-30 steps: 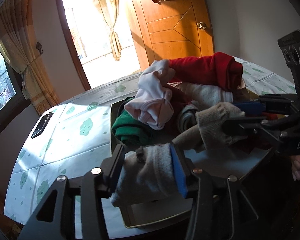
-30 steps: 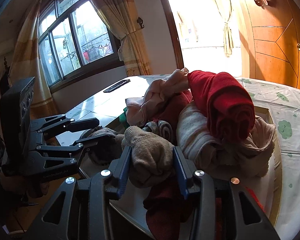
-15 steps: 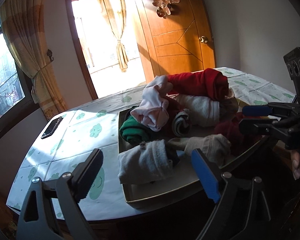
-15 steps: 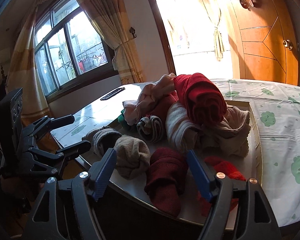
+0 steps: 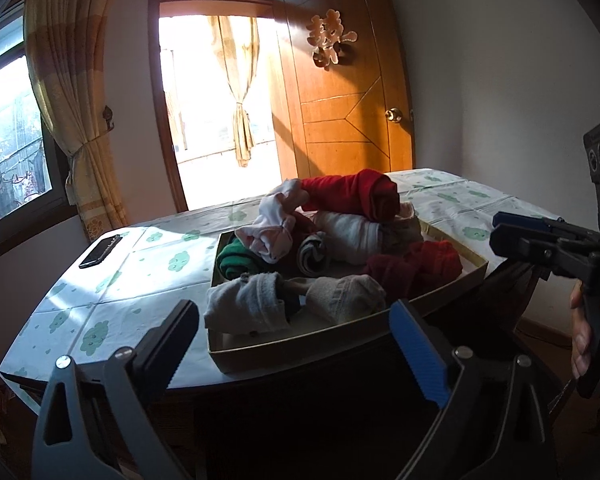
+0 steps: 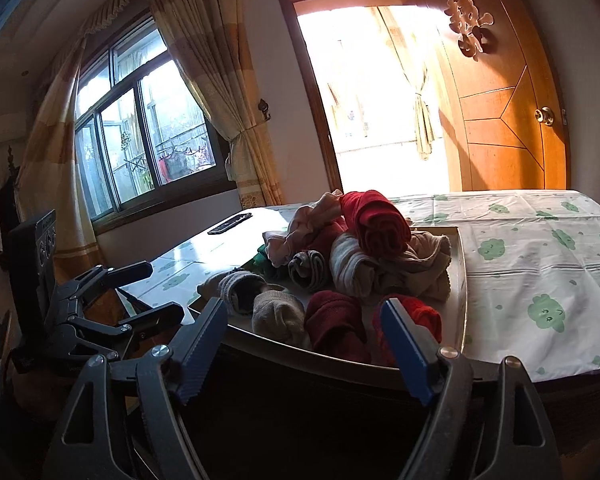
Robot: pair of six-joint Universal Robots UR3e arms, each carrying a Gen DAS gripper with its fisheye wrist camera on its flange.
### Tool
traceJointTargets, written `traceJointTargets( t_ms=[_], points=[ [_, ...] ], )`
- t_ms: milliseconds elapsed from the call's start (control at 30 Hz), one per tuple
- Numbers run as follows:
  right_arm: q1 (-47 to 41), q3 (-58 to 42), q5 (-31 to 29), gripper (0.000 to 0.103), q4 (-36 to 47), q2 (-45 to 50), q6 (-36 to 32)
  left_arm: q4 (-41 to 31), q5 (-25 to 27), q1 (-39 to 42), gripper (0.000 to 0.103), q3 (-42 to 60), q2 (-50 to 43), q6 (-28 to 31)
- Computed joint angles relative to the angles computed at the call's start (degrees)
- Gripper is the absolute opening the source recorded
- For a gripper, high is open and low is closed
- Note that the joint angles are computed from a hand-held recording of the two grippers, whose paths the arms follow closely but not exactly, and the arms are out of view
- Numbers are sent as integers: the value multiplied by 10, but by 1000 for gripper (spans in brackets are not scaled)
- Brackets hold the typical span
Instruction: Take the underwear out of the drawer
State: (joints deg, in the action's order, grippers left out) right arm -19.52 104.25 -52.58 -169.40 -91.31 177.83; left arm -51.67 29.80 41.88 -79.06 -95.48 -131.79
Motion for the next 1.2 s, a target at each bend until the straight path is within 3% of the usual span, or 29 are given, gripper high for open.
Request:
traceJointTargets(
  t_ms=[467, 900, 1000, 1200],
  points=[
    [0, 75, -22, 85, -59, -68, -3, -47, -43, 43, 99, -69, 56, 31],
    [7, 86, -29, 85, -67, -72, -5, -73, -49, 48, 99, -67, 63, 46],
    [9, 88, -29, 85, -71, -73, -5, -47, -34, 41, 99, -74, 65, 33],
    [10, 90, -32, 85, -74, -79, -7, -78, -44, 45, 99, -66, 70, 47]
  ],
)
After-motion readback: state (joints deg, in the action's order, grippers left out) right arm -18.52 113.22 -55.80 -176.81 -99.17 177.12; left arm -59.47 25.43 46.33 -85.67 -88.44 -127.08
